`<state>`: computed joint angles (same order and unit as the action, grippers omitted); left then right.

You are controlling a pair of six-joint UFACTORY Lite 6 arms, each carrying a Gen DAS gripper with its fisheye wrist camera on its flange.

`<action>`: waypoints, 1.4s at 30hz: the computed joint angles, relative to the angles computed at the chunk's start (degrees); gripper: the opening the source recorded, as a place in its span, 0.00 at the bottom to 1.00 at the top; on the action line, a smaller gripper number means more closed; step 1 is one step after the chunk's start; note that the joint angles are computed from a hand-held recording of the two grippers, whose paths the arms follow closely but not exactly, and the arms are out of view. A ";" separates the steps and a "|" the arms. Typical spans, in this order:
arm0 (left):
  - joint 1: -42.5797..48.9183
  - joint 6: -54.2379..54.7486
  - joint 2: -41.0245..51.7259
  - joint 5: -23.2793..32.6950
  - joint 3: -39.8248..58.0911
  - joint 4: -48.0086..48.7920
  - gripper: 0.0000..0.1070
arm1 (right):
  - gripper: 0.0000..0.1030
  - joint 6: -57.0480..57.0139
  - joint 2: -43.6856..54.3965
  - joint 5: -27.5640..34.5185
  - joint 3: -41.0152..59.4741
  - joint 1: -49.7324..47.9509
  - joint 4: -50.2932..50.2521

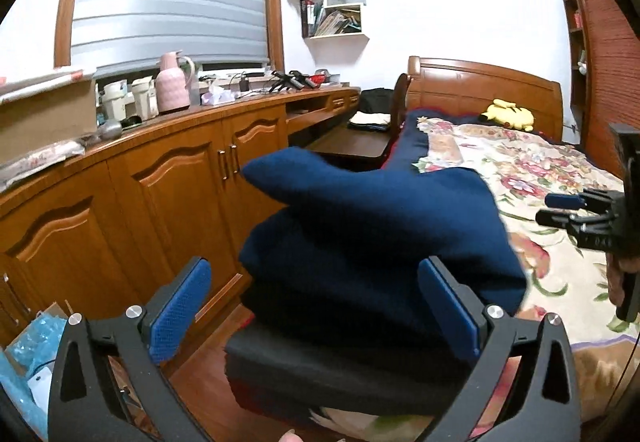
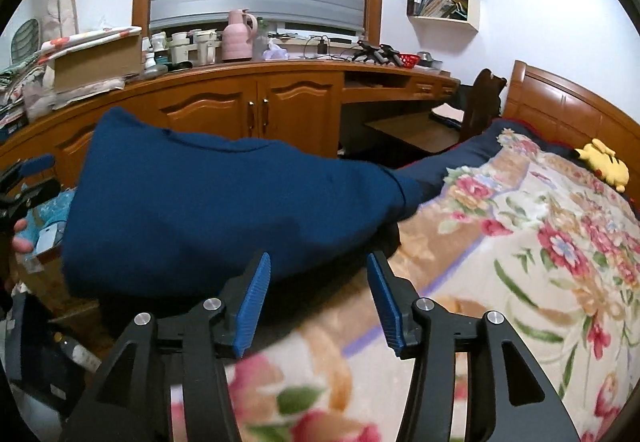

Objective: Fold large clothes

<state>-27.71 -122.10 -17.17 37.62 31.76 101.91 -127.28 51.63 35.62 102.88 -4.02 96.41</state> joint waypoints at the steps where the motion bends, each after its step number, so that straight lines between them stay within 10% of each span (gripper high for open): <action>1: -1.74 0.63 0.55 1.23 0.67 -1.33 0.96 | 0.55 -1.67 -2.32 0.53 -3.34 -0.59 1.06; 11: -17.01 0.14 13.31 8.55 11.68 -6.82 0.96 | 0.78 -11.84 -14.11 9.09 -23.12 -10.70 5.25; 33: -31.08 2.71 58.36 0.46 60.63 -10.30 0.96 | 0.78 -21.44 -19.33 16.93 -38.12 -32.69 8.00; 42: -34.98 19.18 76.46 -1.03 88.03 -23.83 0.96 | 0.78 -24.94 -22.65 17.66 -45.35 -39.58 11.04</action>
<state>-62.69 -102.91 59.29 36.59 119.79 78.08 -152.22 28.97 53.28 57.52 -43.59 107.45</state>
